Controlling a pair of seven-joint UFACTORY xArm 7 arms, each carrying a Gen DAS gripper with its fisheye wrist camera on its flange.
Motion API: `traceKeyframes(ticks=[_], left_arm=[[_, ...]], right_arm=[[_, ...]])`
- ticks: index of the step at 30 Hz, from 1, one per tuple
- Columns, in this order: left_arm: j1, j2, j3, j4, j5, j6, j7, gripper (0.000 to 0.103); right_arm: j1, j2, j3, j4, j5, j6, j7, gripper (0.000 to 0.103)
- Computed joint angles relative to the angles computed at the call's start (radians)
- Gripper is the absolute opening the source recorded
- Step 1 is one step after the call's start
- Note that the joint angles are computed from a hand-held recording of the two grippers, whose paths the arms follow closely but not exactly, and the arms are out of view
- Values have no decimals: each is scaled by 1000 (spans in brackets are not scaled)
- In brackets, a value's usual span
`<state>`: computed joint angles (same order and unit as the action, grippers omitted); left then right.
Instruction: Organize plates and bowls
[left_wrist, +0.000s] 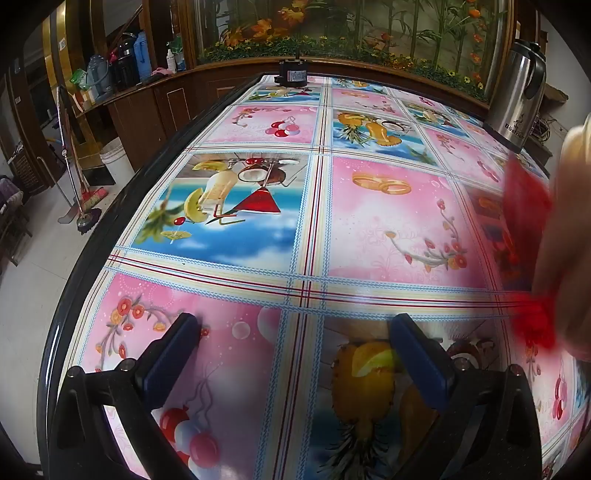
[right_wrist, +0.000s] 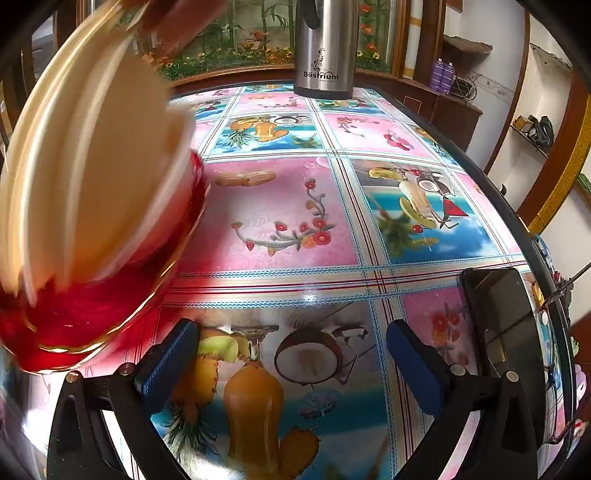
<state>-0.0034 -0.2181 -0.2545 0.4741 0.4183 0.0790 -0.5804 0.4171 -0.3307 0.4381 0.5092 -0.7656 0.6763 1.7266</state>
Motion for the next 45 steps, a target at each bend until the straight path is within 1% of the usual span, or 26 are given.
traceKeyframes(ticks=[3, 4, 13, 22, 25, 38, 45], left_arm=[[-1, 2, 2, 2, 0, 0, 2, 103], [10, -1, -8, 0, 12, -3, -10, 103], [10, -1, -8, 0, 16, -4, -14, 103], [11, 0, -8, 0, 19, -4, -16, 103], [11, 0, -8, 0, 19, -4, -16, 103], [11, 0, -11, 3, 19, -1, -19, 103], [4, -2, -2, 0, 15, -2, -11, 103]], right_arm=[[0, 2, 2, 1, -4, -2, 8, 102], [1, 5, 3, 4, -3, 3, 6, 102], [10, 0, -4, 1, -1, 5, 4, 102], [-2, -1, -5, -8, -8, -8, 3, 102], [1, 5, 4, 2, -7, 3, 9, 102], [5, 5, -1, 2, -8, 4, 9, 102], [5, 6, -2, 1, -11, 2, 10, 102]])
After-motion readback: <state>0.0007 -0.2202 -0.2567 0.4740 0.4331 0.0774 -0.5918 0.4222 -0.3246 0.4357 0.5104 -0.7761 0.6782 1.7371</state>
